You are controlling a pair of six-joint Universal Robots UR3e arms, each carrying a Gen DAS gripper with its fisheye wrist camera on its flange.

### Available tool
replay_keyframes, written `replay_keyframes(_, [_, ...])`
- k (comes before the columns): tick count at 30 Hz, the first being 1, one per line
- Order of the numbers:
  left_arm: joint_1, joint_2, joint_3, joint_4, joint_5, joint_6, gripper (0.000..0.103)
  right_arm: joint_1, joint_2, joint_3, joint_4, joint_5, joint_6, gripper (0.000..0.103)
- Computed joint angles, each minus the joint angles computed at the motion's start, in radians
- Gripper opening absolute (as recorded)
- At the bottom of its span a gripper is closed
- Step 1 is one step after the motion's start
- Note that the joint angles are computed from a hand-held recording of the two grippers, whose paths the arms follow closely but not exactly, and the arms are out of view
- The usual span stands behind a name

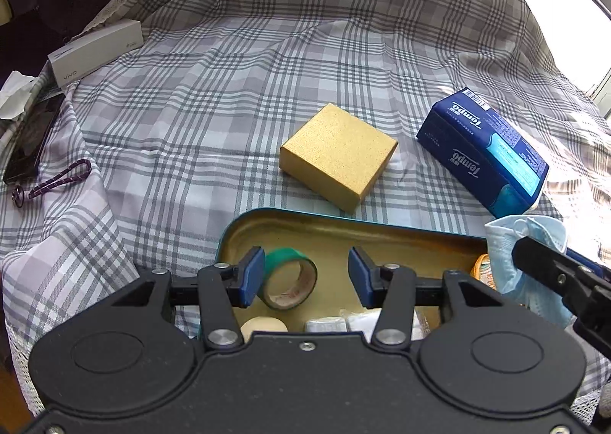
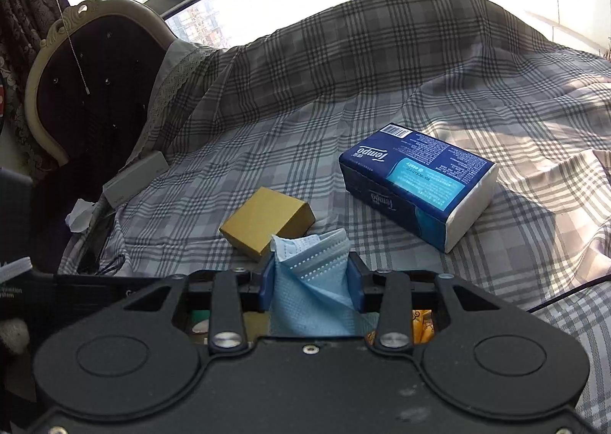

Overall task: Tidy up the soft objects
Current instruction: 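Carry the mask and the tape roll toward the gold tin with both tools, then open both tools over the tin, releasing the tape roll and the mask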

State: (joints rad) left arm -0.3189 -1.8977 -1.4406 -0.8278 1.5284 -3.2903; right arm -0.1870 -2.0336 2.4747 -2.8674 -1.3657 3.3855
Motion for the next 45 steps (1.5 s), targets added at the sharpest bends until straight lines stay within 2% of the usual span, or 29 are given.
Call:
replay_keyframes(3, [0.005,0.032,-0.044,0.024,0.004,-0.009,0.049,0.061,0.019,-0.006,-0.007,-0.049,0.022,0.038])
replay_keyframes(14, [0.001,0.100,-0.149,0.047,0.034,-0.049,0.049,0.179,0.107,-0.069,-0.009,-0.123,0.040,0.039])
replay_keyframes(19, [-0.013,0.112,-0.165,0.059,0.066,-0.061,0.049,0.177,0.103,-0.075,0.005,-0.122,0.029,0.044])
replay_keyframes(36, [-0.043,0.094,-0.144,0.033,0.119,-0.074,0.049,0.135,0.089,-0.051,-0.003,-0.082,0.032,0.051])
replay_keyframes(45, [-0.050,0.094,-0.145,0.036,0.135,-0.076,0.049,0.134,0.090,-0.045,-0.012,-0.092,0.029,0.064])
